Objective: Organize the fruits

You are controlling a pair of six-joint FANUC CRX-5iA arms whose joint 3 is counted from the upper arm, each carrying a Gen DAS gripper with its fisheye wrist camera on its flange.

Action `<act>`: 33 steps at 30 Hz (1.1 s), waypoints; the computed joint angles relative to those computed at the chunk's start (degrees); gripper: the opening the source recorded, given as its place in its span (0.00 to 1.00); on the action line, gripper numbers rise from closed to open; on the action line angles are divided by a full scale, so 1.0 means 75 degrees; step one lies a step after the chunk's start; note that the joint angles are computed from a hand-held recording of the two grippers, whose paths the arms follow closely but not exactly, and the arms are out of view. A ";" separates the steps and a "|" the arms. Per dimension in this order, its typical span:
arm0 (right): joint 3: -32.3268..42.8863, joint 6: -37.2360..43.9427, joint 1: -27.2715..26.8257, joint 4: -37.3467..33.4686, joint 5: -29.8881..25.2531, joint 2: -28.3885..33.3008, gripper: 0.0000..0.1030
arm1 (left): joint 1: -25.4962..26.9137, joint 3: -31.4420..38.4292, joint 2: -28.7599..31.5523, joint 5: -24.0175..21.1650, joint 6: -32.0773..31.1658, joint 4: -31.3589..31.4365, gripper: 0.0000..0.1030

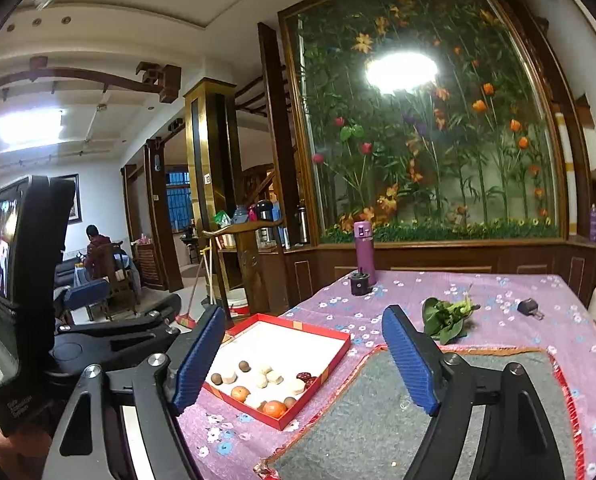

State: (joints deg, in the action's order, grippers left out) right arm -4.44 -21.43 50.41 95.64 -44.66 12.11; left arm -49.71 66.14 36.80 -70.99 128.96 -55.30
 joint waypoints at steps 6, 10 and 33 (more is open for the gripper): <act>0.0139 0.0195 0.0135 -0.0351 -0.0201 0.0060 0.78 | -0.0068 -0.0254 -0.0192 -0.0008 0.0308 -0.0272 0.83; 0.0213 0.0205 0.0176 -0.0683 -0.0305 0.0075 0.78 | -0.0103 -0.0410 -0.0304 -0.0020 0.0459 -0.0434 0.83; 0.0255 0.0274 0.0157 -0.1197 -0.0179 0.0046 0.78 | -0.0065 -0.0489 -0.0352 -0.0116 0.0597 -0.0499 0.83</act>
State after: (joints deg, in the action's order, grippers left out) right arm -2.53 -19.37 51.58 86.66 -46.01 12.46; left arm -50.19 62.47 34.16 -71.86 133.44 -59.05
